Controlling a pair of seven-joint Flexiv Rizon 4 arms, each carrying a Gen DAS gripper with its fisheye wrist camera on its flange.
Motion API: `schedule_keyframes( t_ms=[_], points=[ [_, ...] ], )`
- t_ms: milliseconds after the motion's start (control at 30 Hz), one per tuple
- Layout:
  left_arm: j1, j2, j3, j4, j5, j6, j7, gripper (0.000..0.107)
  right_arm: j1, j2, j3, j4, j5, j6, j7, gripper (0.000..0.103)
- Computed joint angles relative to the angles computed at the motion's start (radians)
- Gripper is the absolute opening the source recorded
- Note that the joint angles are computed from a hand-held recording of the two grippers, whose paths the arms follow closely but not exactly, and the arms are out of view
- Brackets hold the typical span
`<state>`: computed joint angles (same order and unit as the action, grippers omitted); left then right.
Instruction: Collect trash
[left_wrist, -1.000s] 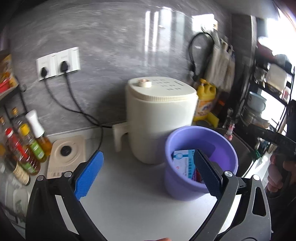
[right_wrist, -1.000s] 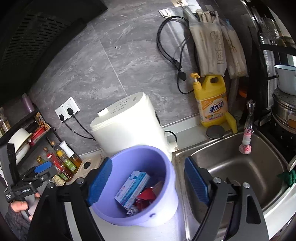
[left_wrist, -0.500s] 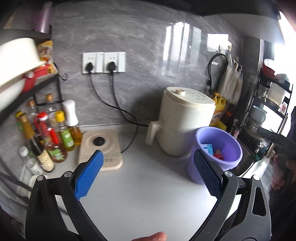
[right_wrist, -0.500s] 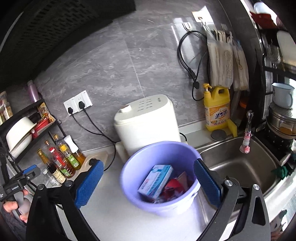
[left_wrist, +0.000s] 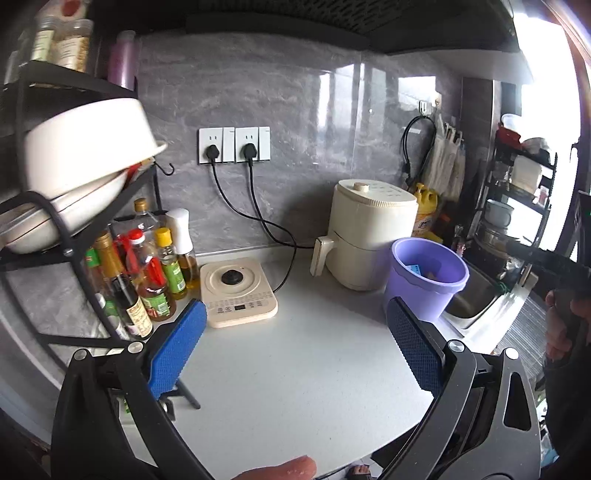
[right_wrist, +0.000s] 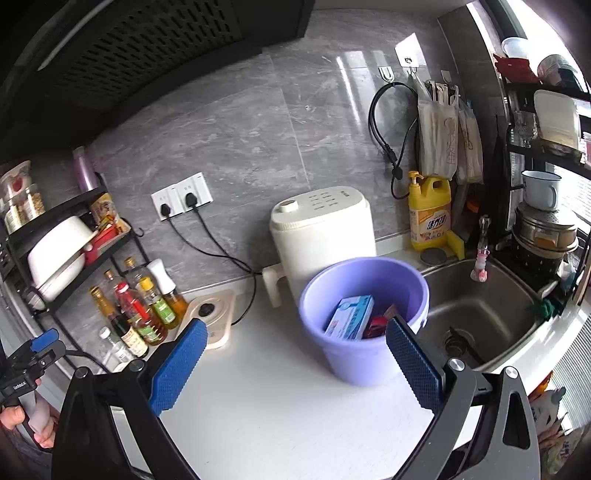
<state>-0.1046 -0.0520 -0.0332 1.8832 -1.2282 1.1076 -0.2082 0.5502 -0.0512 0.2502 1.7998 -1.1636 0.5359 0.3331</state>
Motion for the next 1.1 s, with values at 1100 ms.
schedule_keyframes(
  t_ms=[1100],
  points=[
    [0.077,0.095,0.088,0.018,-0.098,-0.259,0.106,0.097,0.236,-0.116,0.002,-0.192,0.035,-0.199,-0.079,0.095]
  ],
)
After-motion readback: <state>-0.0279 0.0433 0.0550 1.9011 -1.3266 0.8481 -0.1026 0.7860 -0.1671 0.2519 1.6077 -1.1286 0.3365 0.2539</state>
